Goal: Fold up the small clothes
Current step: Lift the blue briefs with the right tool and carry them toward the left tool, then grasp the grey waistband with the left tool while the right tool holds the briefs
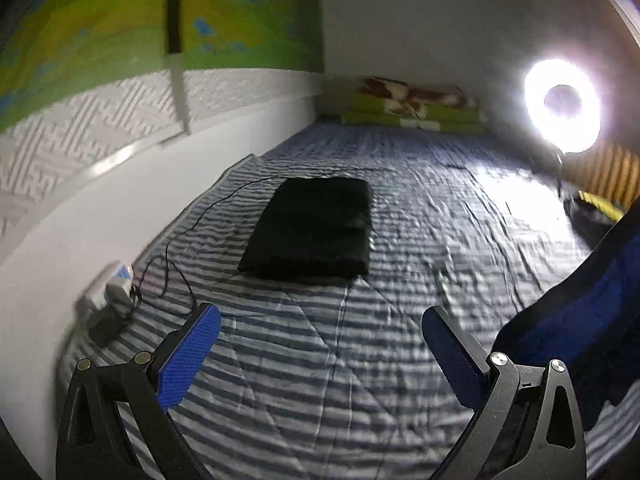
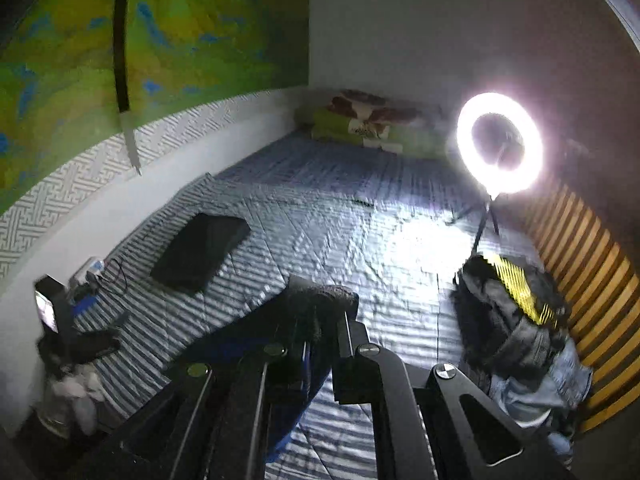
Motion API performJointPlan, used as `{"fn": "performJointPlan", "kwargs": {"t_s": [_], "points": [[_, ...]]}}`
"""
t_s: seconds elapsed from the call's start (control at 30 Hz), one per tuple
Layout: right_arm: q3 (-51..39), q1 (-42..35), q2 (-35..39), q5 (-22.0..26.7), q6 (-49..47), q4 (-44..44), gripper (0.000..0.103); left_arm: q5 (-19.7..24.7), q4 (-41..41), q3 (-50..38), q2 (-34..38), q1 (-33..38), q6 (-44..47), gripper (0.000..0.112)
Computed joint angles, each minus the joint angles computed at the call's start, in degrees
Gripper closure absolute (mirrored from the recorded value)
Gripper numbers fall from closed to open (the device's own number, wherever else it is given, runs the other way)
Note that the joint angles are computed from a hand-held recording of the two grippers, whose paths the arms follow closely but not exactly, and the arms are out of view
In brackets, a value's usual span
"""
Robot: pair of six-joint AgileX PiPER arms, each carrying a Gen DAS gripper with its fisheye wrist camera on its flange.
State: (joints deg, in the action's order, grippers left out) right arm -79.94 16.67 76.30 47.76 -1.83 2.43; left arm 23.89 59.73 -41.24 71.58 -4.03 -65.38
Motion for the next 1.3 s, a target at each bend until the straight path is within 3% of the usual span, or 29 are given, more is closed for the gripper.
{"fn": "performJointPlan", "kwargs": {"t_s": [0.07,0.27,0.47,0.53,0.7,0.9,1.0,1.07,1.17,1.23,1.3], "points": [[5.1,-3.5,1.8,-2.4,-2.5,2.4,0.096,1.2,-3.9,-0.9,-0.2,-1.7,5.9,0.010],[16.8,-8.0,14.4,-10.4,7.6,-7.8,0.083,4.0,-26.9,-10.3,8.1,-8.2,29.5,0.010],[29.2,-16.6,10.2,-15.9,-8.4,10.0,0.066,10.0,-30.4,-19.1,18.1,-18.4,34.2,0.010],[32.6,-20.3,7.4,-15.4,-16.3,17.0,0.064,12.2,-38.6,-23.5,21.7,-18.6,41.9,0.010],[35.9,-27.1,4.2,-11.3,-28.7,28.8,0.050,16.8,-47.2,-31.3,29.7,-16.3,49.2,0.010],[36.5,-28.1,8.8,-12.7,-28.6,29.1,0.048,18.8,-51.7,-32.9,33.9,-13.5,52.3,0.010],[35.2,-28.9,14.3,-10.9,-30.3,32.9,0.048,18.7,-55.0,-33.4,35.3,-13.3,54.9,0.010],[34.2,-28.3,18.2,-9.2,-31.7,36.7,0.048,18.1,-56.1,-34.2,36.6,-13.6,55.2,0.018],[33.8,-26.3,21.2,-7.8,-34.3,41.7,0.049,18.5,-57.3,-36.1,38.5,-14.4,54.7,0.050],[34.1,-23.8,21.4,-8.6,-34.3,43.3,0.067,19.3,-56.9,-37.4,39.6,-15.0,52.7,0.070],[34.3,-22.0,20.6,-9.4,-32.7,43.0,0.093,19.2,-57.3,-37.3,39.2,-14.8,51.9,0.093]]}}
